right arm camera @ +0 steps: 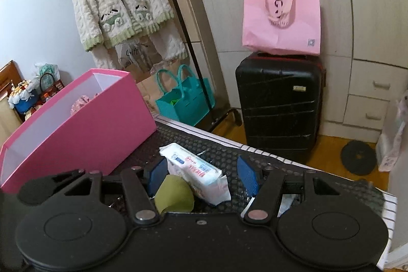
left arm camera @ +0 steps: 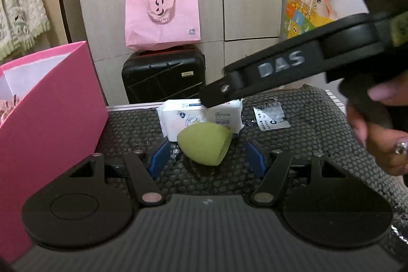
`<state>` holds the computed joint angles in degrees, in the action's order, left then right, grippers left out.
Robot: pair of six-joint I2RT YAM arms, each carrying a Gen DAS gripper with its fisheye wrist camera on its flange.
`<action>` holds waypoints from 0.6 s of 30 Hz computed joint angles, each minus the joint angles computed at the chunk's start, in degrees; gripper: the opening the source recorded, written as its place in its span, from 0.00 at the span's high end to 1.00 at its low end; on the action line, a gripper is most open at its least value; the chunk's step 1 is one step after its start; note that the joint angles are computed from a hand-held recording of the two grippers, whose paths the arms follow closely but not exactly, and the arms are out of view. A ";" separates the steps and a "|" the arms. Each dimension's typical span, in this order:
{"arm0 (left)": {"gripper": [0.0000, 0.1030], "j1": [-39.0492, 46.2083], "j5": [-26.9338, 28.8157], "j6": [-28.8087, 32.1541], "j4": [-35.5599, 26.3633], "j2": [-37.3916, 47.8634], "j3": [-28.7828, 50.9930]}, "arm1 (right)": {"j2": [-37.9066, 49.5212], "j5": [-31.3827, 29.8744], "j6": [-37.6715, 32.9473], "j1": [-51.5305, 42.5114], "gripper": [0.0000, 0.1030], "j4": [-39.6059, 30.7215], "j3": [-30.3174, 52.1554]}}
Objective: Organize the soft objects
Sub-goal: 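Grasp the green sponge with the left gripper while the right gripper grasps the white wet-wipe pack, then lift the green sponge and wet-wipe pack and carry both over the pink box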
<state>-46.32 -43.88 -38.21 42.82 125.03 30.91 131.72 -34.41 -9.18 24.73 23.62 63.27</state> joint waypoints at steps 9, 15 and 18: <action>0.40 3.72 2.35 -1.19 3.42 4.50 1.72 | 6.69 -4.90 -0.06 -0.45 0.52 -7.04 9.05; 0.47 4.86 3.80 -1.12 8.69 5.20 -0.13 | 7.27 -8.19 0.59 -1.21 0.72 -9.18 9.78; 0.54 5.16 5.38 0.05 9.72 5.33 -0.51 | 7.05 -8.12 1.51 -1.09 0.74 -8.75 8.79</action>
<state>-41.16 -38.51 -38.16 52.54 130.35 30.41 138.76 -42.53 -7.66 23.64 14.86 72.07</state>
